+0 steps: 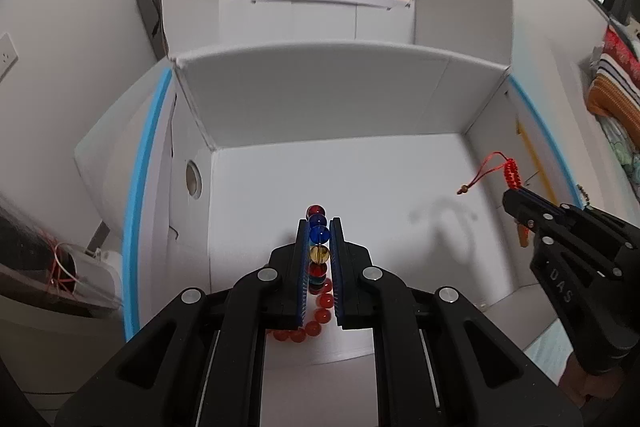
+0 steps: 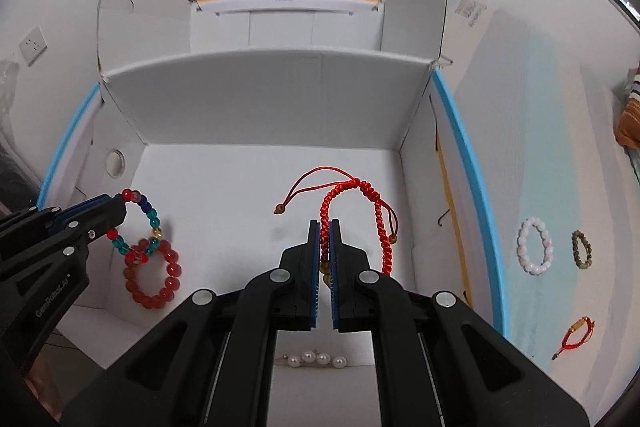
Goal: Organize jewelry
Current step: 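Open the left tool in the box while the right tool releases the cord bracelet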
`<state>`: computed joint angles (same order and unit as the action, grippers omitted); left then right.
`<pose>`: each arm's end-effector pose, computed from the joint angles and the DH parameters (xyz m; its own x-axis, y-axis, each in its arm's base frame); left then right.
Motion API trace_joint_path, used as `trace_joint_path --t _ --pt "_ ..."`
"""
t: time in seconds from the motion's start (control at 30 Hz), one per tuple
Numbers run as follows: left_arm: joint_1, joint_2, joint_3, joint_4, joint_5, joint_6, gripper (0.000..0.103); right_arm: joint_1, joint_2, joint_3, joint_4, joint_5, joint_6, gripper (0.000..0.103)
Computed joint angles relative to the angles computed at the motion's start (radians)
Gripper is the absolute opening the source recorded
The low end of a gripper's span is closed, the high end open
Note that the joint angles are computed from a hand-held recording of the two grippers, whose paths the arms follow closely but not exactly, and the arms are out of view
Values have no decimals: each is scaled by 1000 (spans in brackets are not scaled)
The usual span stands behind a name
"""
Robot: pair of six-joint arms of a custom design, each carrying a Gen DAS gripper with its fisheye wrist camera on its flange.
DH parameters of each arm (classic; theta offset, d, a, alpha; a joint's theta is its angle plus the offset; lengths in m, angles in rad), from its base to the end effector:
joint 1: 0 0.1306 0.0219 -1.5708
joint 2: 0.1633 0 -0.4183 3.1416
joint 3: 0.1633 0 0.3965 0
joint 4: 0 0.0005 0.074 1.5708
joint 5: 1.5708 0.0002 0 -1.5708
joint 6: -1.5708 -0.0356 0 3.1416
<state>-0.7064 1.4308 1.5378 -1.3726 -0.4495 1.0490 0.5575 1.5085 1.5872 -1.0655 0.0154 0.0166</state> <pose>0.3578 -0.2856 0.4899 -0.7824 -0.3588 -0.5090 -0.3871 0.9205 -0.0539 0.4415 0.2740 0.4864 -0.6992 -0.4555 -0.5511 -0.5335 0.8455 -0.0220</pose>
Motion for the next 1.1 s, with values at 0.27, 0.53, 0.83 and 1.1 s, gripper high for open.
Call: trace_joint_path --t 0.27,0.53,0.83,1.1 --pt "11 4 -22 6 14 -1 9 -7 28 -1 -15 12 -6 4" --pt "1 17 8 -37 -29 21 12 -8 29 -3 -20 -9 -11 23" --pt "-42 -5 46 -91 -117 67 50 -23 -62 -38 54 -46 -40 73" --pt "-101 0 97 -97 -192 63 69 -62 -149 -78 98 -23 -15 86"
